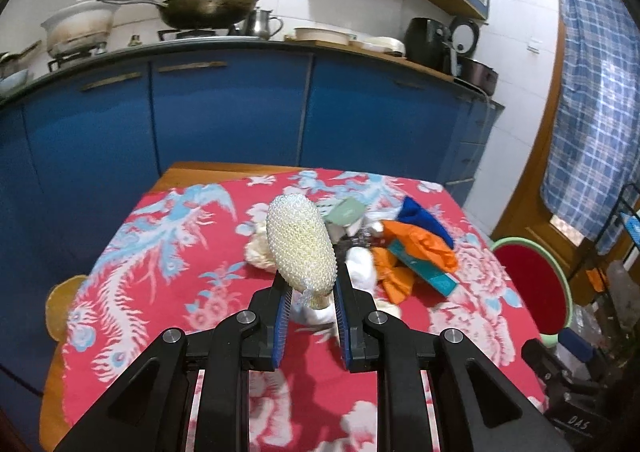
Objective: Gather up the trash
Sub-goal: 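Lift the yellow sponge with the left gripper while the right gripper grasps the crumpled white paper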
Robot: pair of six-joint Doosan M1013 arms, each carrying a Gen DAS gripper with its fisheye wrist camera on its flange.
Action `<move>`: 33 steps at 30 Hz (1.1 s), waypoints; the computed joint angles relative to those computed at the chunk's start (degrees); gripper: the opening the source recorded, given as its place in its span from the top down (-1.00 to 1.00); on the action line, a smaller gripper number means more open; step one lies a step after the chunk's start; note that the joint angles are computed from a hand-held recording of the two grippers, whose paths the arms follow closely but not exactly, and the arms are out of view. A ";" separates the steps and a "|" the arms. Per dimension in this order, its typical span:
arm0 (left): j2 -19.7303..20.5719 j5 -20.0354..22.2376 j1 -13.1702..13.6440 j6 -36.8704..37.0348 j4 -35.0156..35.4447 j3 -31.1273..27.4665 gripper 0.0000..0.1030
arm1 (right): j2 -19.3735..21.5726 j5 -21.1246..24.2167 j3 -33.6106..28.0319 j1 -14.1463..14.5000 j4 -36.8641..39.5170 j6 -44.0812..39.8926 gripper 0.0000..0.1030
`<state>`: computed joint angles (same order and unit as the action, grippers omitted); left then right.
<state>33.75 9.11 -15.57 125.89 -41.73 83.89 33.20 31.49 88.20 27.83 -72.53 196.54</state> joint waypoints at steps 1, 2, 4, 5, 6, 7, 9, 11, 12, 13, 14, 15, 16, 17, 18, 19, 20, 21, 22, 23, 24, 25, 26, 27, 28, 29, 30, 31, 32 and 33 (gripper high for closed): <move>0.04 -0.18 0.11 -1.73 1.55 0.09 0.59 | 0.27 -0.79 -0.61 -0.08 0.96 -1.26 -0.98; 0.12 -0.21 0.24 -3.83 3.46 0.06 0.59 | 0.56 -1.66 -1.27 -0.16 2.03 -2.71 -0.98; 0.25 -0.48 0.46 -7.74 7.07 0.08 0.59 | 1.09 -3.03 -2.36 -0.34 4.07 -5.76 -0.98; 0.30 -0.70 0.53 -9.71 8.95 0.13 0.59 | 1.52 -3.82 -3.24 -0.44 5.81 -8.04 -0.98; 0.38 -0.88 0.65 -12.30 11.41 0.13 0.59 | 1.75 -4.30 -3.75 -0.53 7.04 -9.49 -0.98; 0.47 -0.86 0.76 -13.39 12.38 0.06 0.59 | 2.09 -5.01 -4.43 -0.65 8.66 -11.42 -0.98; 0.66 -0.62 0.99 -16.00 14.60 -0.10 0.59 | 2.77 -6.37 -5.75 -0.84 12.26 -15.56 -0.98; 0.85 -0.48 1.19 -17.89 16.10 -0.21 0.59 | 3.44 -7.24 -7.01 -0.97 16.08 -19.74 -0.98; 0.94 -0.48 1.24 -18.72 16.82 -0.27 0.59 | 3.73 -7.50 -7.48 -1.00 17.42 -21.25 -0.98; 1.03 -0.56 1.28 -19.96 18.03 -0.28 0.59 | 4.14 -7.64 -8.16 -1.02 19.11 -23.19 -0.98; 1.08 -0.65 1.31 -21.26 19.35 -0.25 0.59 | 4.49 -7.69 -8.71 -1.02 20.32 -24.69 -0.98; 1.17 -0.75 1.30 -23.08 21.20 -0.23 0.59 | 4.87 -7.60 -9.33 -1.00 21.69 -26.42 -0.98; 1.25 -0.73 1.32 -23.69 21.81 -0.27 0.59 | 5.24 -7.47 -9.91 -0.97 22.88 -27.95 -0.98; 1.34 -0.68 1.35 -24.10 22.18 -0.28 0.59 | 5.65 -7.40 -10.59 -0.94 24.12 -29.58 -0.98; 1.45 -0.53 1.38 -24.55 22.46 -0.38 0.59 | 6.00 -7.28 -11.12 -0.95 25.06 -30.81 -0.98; 1.58 -0.31 1.44 -24.88 22.60 -0.51 0.59 | 6.35 -7.13 -11.73 -0.93 26.22 -32.25 -0.98; 1.72 -0.09 1.51 -24.91 22.37 -0.64 0.59 | 6.78 -7.05 -12.45 -0.90 27.32 -33.70 -0.98; 1.83 0.10 1.59 -24.67 21.95 -0.76 0.59 | 7.12 -6.98 -12.99 -0.89 28.10 -34.76 -0.98; 1.95 0.32 1.67 -24.64 21.70 -0.88 0.59 | 7.44 -6.83 -13.54 -0.86 28.88 -35.81 -0.98; 2.05 0.42 1.75 -24.79 21.63 -0.96 0.59 | 7.85 -6.61 -14.22 -0.84 30.05 -37.35 -0.98; 2.15 0.44 1.81 -25.22 21.87 -1.04 0.59 | 8.21 -6.28 -14.87 -0.83 31.46 -39.08 -0.98; 2.23 0.47 1.87 -25.60 22.02 -1.12 0.59 | 8.65 -5.79 -15.65 -0.79 32.80 -40.73 -0.98; 2.29 0.48 1.95 -25.41 21.56 -1.14 0.59 | 9.14 -5.24 -16.48 -0.76 34.14 -42.56 -0.98; 2.39 0.55 2.06 -24.97 20.82 -1.21 0.59 | 9.42 -4.95 -16.97 -0.72 34.97 -43.78 -0.98; 2.44 0.56 2.11 -25.09 20.79 -1.21 0.59 | 9.78 -4.71 -17.54 -0.70 35.92 -45.30 -0.98; 2.51 0.67 2.16 -25.23 20.76 -1.26 0.59 | 10.13 -4.54 -18.09 -0.68 36.58 -46.54 -0.97; 2.62 0.86 2.26 -24.99 20.32 -1.35 0.59 | 10.43 -4.20 -18.53 -0.63 36.61 -46.86 -0.95; 2.68 0.88 2.30 -24.90 20.14 -1.35 0.59 | 10.72 -3.91 -18.96 -0.60 36.74 -47.18 -0.94; 2.77 0.95 2.37 -25.03 20.10 -1.40 0.59 | 11.05 -3.68 -19.41 -0.58 36.94 -47.39 -0.92; 2.90 1.16 2.44 -24.86 19.68 -1.54 0.59 | 11.30 -3.61 -19.67 -0.56 36.97 -47.48 -0.90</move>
